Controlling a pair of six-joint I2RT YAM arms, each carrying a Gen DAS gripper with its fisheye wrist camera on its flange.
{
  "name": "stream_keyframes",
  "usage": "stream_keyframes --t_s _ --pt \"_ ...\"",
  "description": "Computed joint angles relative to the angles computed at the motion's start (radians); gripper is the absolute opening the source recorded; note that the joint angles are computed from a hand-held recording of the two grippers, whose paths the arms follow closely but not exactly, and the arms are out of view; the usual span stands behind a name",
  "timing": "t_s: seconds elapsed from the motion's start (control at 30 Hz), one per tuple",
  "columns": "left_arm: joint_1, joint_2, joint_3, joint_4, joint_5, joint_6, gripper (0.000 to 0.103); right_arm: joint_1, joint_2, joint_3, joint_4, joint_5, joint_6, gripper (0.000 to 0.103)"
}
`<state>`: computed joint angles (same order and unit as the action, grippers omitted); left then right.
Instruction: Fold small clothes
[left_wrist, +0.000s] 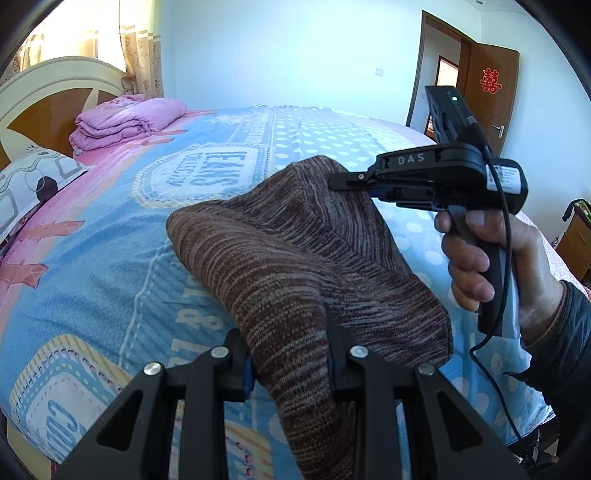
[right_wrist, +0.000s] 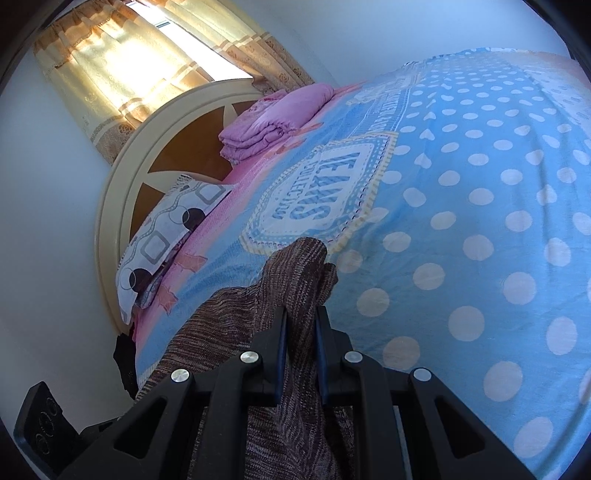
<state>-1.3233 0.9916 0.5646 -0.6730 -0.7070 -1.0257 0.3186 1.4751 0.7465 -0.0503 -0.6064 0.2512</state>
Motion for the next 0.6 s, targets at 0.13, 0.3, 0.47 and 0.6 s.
stream_keyframes --t_s 0.13,0.3,0.47,0.6 --pt "-0.003 -0.007 -0.023 -0.019 -0.016 -0.024 0.029 0.038 0.059 0.043 0.000 0.023 -0.003 0.014" --pt "0.005 -0.039 -0.073 -0.029 -0.009 -0.049 0.029 0.082 0.105 0.080 0.002 0.052 -0.001 0.014" --pt "0.010 -0.061 -0.111 -0.029 0.005 -0.076 0.029 0.120 0.149 0.108 0.010 0.084 0.008 0.014" --pt "0.017 -0.058 -0.135 -0.008 0.016 -0.087 0.029 0.136 0.188 0.141 0.003 0.103 0.012 0.014"
